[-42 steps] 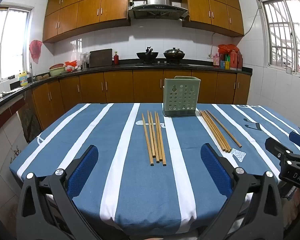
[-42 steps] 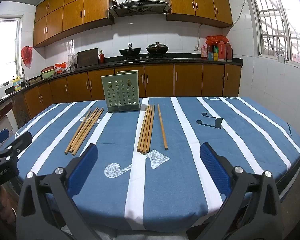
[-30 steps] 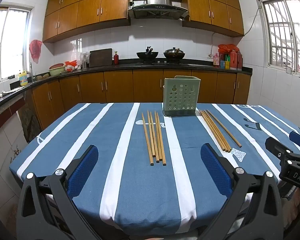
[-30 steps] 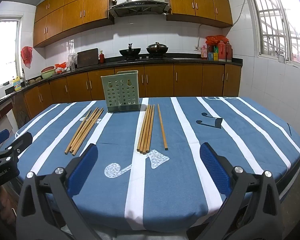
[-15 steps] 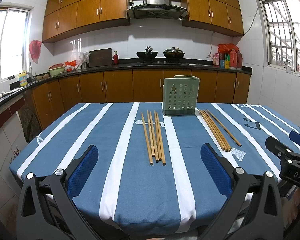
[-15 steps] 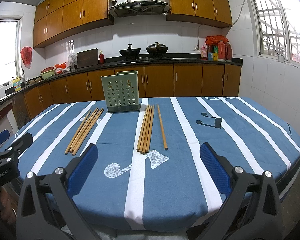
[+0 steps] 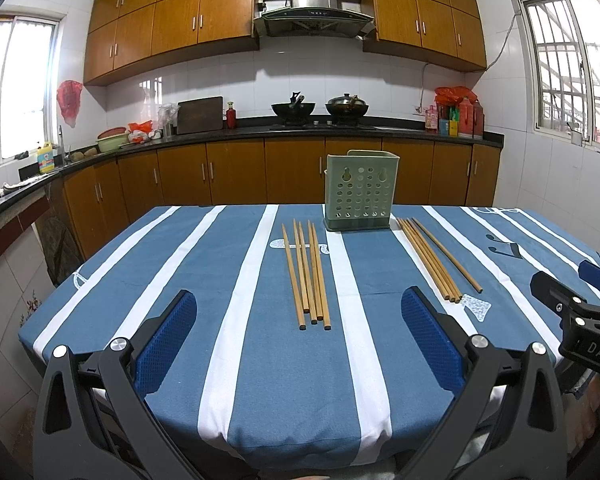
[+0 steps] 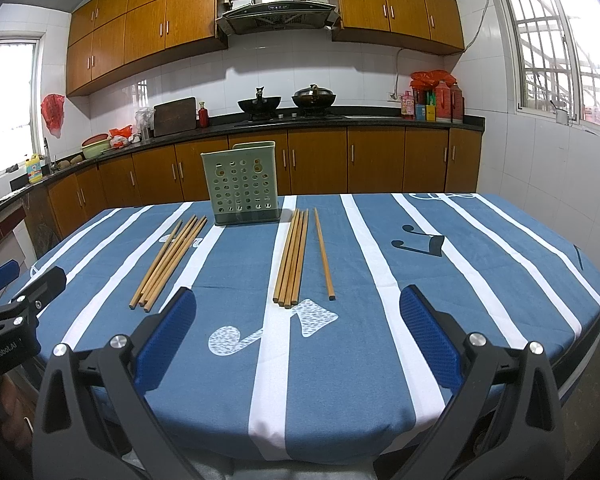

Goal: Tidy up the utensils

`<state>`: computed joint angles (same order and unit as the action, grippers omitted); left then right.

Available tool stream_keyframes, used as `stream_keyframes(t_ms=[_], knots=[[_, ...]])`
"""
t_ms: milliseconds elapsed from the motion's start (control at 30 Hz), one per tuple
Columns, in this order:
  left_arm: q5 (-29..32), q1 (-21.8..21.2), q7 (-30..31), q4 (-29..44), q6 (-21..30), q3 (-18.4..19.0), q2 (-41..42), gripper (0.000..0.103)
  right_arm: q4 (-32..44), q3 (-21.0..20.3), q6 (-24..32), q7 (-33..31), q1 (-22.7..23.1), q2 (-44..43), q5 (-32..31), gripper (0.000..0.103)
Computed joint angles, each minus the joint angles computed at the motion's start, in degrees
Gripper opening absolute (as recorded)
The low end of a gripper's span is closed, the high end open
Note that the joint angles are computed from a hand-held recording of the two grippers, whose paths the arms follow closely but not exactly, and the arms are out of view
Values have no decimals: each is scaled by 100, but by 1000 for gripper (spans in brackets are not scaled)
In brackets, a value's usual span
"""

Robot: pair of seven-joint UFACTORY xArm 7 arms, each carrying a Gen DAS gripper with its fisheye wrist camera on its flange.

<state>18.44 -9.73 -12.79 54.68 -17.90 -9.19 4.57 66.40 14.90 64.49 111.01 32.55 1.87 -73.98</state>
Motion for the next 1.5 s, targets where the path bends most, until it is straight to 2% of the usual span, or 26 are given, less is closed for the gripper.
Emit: stream_keyframes(t_ms=[1300,1367,1500], knots=[[78,41,-48,7,29,-18,-4,101,7,-23,-27,20,3,23,-13,99],[-178,-109,176,-51,-27,66,15,101,5,-23,-29,12,0,17,-7,99],[-263,-124,248,-88,-48,64,13,101,4,-22,-37,-3,-9,8,7,99]])
